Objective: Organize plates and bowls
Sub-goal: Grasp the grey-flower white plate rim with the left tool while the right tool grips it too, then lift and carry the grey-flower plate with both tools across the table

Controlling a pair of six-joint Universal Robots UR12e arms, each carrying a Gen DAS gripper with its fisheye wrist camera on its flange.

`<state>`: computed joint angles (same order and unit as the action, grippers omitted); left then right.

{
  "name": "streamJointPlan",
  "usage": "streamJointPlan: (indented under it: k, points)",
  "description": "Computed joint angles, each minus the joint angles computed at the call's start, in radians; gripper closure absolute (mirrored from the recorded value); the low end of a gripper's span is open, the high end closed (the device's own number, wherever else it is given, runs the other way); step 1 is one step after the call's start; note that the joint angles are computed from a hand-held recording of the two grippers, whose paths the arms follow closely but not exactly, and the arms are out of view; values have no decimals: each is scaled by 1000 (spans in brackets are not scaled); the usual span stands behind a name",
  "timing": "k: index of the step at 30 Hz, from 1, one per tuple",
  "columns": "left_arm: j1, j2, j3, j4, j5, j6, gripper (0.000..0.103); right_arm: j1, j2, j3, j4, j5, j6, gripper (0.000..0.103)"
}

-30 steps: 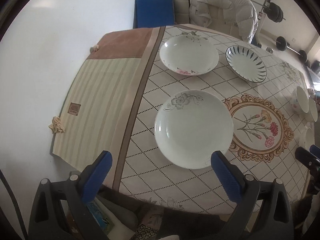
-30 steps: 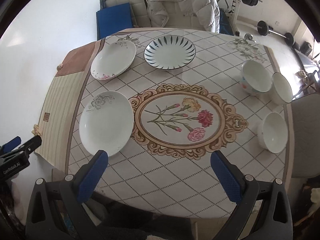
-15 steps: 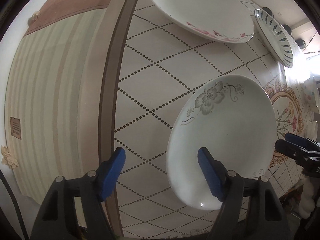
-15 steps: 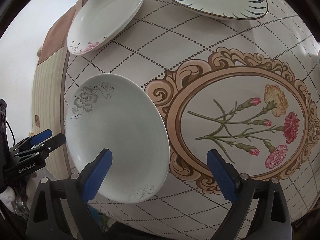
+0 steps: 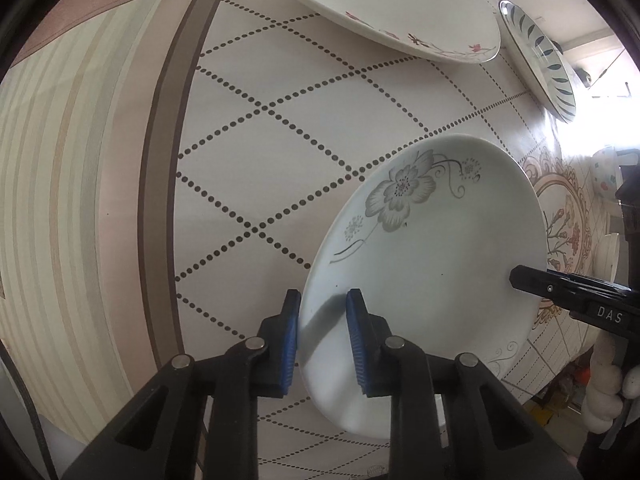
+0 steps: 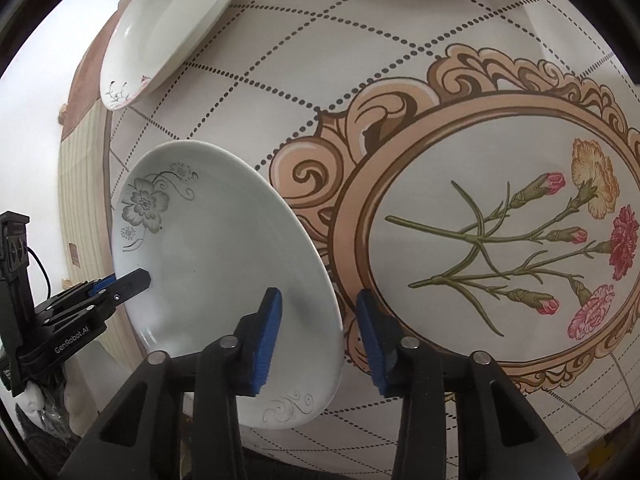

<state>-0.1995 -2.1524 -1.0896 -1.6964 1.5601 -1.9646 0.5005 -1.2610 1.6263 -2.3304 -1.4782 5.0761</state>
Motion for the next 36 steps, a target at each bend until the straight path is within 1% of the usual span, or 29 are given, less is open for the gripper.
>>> streamJointPlan:
  k: [1,2,5,8,12,13,16,19,23,27,30,33,34,36]
  points:
    - [1,5,-5,6,-3,0,83,-1,1,3,-8,6,3,76]
    - [2,11,-13,16,-4,-1,83,-3,3,-3,7,7,-2,80]
    - [0,23,-21,33,0,3,84,2,4,-11,23,-8,-9,81]
    - [-3,32,-26,51,3,18,86,6,-3,-2,12,-13,0,83]
    - [-15,73,-74,84,6,35,87,12,-22,7,39,-18,0,83]
    - [-19,83,-86,91,8,39,87,13,-28,15,32,-15,5,83]
    - [-29,103,-100,83,-1,42,87,19,-52,41,25,-24,29,83]
    - [-45,129,-115,77,-21,51,87,30,-82,69,22,-46,62,83]
    - [-76,169,-146,67,-43,77,87,47,-133,106,46,-89,122,83]
    - [-107,206,-187,62,-56,100,87,67,-191,137,107,-122,176,83]
    - [-128,220,-209,53,-57,114,87,85,-239,177,137,-140,217,83]
    - [-146,247,-253,68,-56,126,87,104,-280,215,159,-154,273,83]
    - [-158,260,-279,84,-55,121,87,109,-291,225,168,-158,289,83]
    - [-170,271,-296,87,-50,122,87,119,-306,243,176,-162,319,83]
